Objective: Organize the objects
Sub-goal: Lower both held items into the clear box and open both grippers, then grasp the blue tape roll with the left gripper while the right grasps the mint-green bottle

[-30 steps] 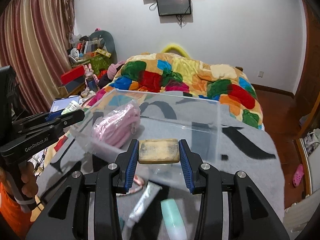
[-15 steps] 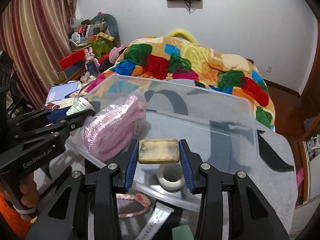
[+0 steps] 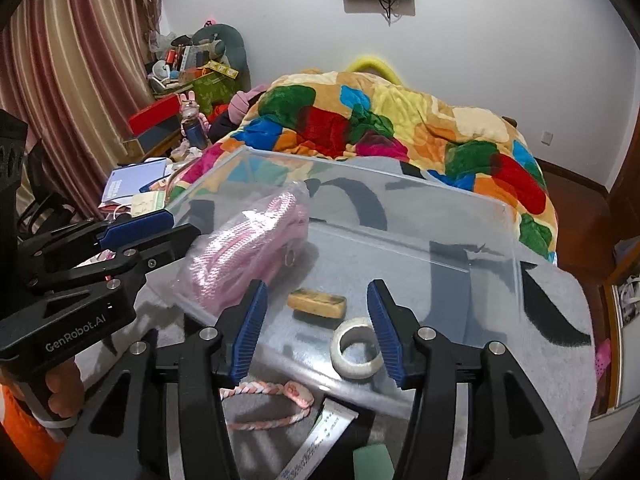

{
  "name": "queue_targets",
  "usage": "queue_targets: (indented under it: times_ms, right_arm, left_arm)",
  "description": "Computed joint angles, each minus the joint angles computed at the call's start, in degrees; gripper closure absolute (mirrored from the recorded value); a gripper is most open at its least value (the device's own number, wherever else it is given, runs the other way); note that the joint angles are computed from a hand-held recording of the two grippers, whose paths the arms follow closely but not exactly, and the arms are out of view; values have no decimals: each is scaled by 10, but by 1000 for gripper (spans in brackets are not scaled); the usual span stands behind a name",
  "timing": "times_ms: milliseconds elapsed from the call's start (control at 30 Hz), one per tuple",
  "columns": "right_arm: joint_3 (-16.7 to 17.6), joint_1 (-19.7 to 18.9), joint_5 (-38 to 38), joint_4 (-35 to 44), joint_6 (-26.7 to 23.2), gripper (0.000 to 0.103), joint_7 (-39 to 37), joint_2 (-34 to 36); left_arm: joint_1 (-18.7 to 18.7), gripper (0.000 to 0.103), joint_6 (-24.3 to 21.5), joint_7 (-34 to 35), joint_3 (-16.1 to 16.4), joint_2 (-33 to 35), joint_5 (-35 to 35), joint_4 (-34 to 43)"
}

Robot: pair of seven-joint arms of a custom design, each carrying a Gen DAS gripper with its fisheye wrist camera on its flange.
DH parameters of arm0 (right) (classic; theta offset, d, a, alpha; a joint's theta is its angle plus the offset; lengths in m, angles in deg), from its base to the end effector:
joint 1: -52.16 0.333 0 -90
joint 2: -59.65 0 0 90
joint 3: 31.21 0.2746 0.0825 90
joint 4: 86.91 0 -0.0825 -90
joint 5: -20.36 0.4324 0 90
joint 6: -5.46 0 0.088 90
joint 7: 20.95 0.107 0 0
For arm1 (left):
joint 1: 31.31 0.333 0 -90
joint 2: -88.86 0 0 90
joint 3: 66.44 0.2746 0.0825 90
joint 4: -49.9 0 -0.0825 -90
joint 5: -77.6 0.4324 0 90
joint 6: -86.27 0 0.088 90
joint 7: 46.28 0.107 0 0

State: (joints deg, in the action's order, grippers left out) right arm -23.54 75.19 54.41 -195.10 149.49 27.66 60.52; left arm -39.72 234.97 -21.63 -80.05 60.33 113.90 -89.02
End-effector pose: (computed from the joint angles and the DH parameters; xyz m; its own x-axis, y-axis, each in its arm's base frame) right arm 0.5660 0.3302 0.5046 0.7924 -0.6006 -0.1066 -0.4979 -0.5357 -0.6820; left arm 0.4687 -0.2070 0.4989 0.2575 -0.9618 0.0933 -0.6212 -0.2387 -0.7464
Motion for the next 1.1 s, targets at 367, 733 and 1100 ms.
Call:
queue_targets:
  times_ms: [367,733,1100]
  right_arm:
    - [-15,-1,64,-92,33,48,-79,-97]
    - [-37,-13,76,-174,34,46,-108,-159]
    - [-30,-33,11,-195,28,60,-58,-129]
  left_arm:
    - [-11,16,-28,-30,-36,-49,37,-13]
    - [-57,10,-15,-26,-30,-54,7,-37]
    - [-97,10,8,-2,-21,-24,-53,-50]
